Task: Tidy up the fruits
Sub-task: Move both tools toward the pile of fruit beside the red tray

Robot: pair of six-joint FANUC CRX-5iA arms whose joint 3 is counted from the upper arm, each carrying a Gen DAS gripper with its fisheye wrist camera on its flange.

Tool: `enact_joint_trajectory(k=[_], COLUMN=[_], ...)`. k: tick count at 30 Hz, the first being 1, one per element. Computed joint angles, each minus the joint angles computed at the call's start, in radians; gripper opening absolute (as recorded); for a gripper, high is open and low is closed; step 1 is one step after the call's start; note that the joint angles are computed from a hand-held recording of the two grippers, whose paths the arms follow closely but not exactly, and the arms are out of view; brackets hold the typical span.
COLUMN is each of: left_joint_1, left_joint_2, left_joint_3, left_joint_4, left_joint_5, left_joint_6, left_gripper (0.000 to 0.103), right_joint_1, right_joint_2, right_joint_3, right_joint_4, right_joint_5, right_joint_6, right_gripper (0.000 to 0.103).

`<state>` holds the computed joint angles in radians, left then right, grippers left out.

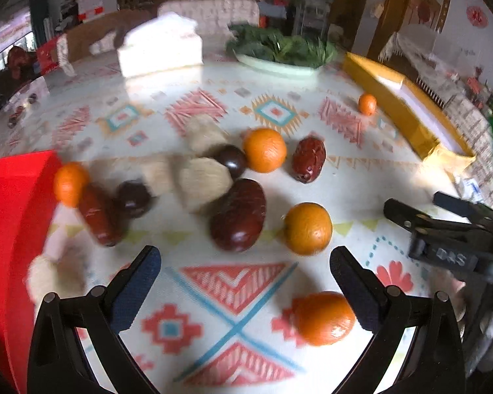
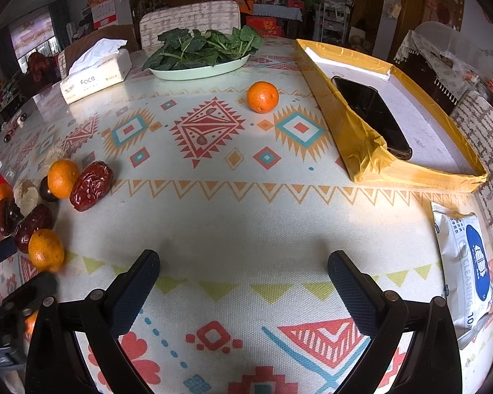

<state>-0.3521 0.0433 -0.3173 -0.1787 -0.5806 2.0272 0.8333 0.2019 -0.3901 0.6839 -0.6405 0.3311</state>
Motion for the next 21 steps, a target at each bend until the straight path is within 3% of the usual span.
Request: enact_joint_trajectory(k=[5, 9, 12, 15, 21], left_joint_1=[-0.015, -0.108, -0.19, -0.179, -0.027], left_joint_2=[-0.203, -0.363, -0.437, -0.489, -0.5], left_joint_3=[-0.086, -0.109, -0.122, -0.152, -0.215], left_joint_4=[-0.214, -0.531, -0.709, -0.728, -0.56], left_joint_5=[0.039, -0.045, -0.135, -0.146, -0.068], left_joint_6=[0.206, 0.504, 0.629, 0.627, 0.48], left_gripper=[0.103, 0.103, 0.103, 0.103, 0.103], right_joint_1=[0.009, 0.014, 0.014, 0.022, 0.033], right_joint_2=[0.013, 0.012, 0.008, -0.027, -0.172], right_joint_3=[0.032, 0.029, 0.029, -0.011, -0.214], right_joint_4=[-0.037, -0.028, -0.038, -0.007, 0.296], right_joint_5=[-0.046, -0.054, -0.054, -0.034, 0.21], right_joint_6=[0.006, -0.016, -0.005, -0.069, -0.343], right_gripper=[0.103, 0.103, 0.103, 0.091, 0.09])
